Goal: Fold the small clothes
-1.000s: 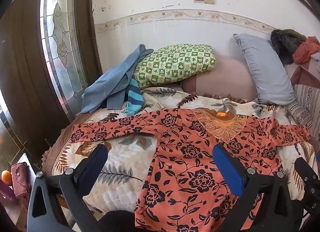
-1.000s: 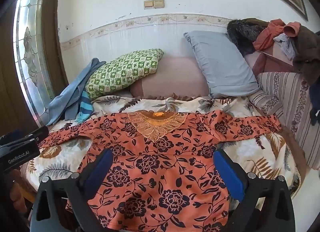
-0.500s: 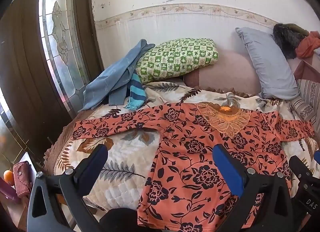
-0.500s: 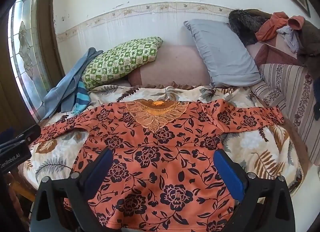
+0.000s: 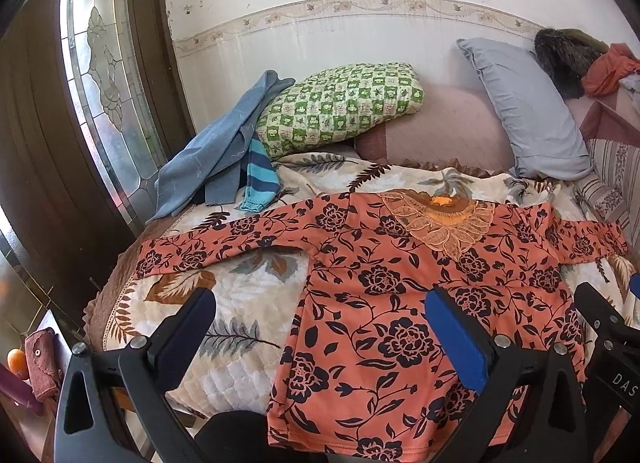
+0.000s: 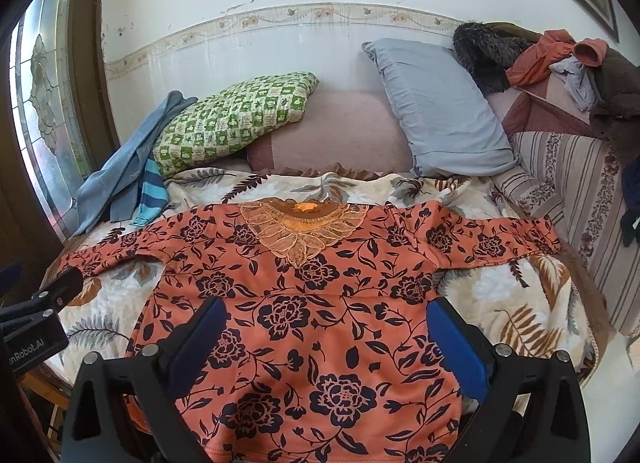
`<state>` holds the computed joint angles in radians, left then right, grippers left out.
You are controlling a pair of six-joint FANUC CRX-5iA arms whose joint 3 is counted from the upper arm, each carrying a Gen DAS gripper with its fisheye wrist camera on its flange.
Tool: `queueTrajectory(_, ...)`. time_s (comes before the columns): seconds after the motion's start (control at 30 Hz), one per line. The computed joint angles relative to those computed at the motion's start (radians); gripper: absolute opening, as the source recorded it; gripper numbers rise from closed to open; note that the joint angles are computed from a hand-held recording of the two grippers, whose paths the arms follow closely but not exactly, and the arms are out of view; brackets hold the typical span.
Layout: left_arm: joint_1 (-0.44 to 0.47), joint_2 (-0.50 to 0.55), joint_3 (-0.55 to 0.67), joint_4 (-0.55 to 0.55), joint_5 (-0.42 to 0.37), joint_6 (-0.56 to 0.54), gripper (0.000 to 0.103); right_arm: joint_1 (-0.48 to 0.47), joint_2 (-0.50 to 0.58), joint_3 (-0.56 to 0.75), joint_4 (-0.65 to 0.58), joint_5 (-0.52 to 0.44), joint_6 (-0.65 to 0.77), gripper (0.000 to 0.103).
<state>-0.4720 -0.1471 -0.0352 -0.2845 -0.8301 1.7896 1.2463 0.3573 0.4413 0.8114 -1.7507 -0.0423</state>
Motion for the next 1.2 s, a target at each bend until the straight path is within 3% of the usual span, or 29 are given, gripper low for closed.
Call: queueTrajectory(1.2,-0.014,0.027,0.021,-0.013,-0.023,-0.017,0.103,-0.017,-0.009,-0.018,-0.007,0.017,0.015,0.101)
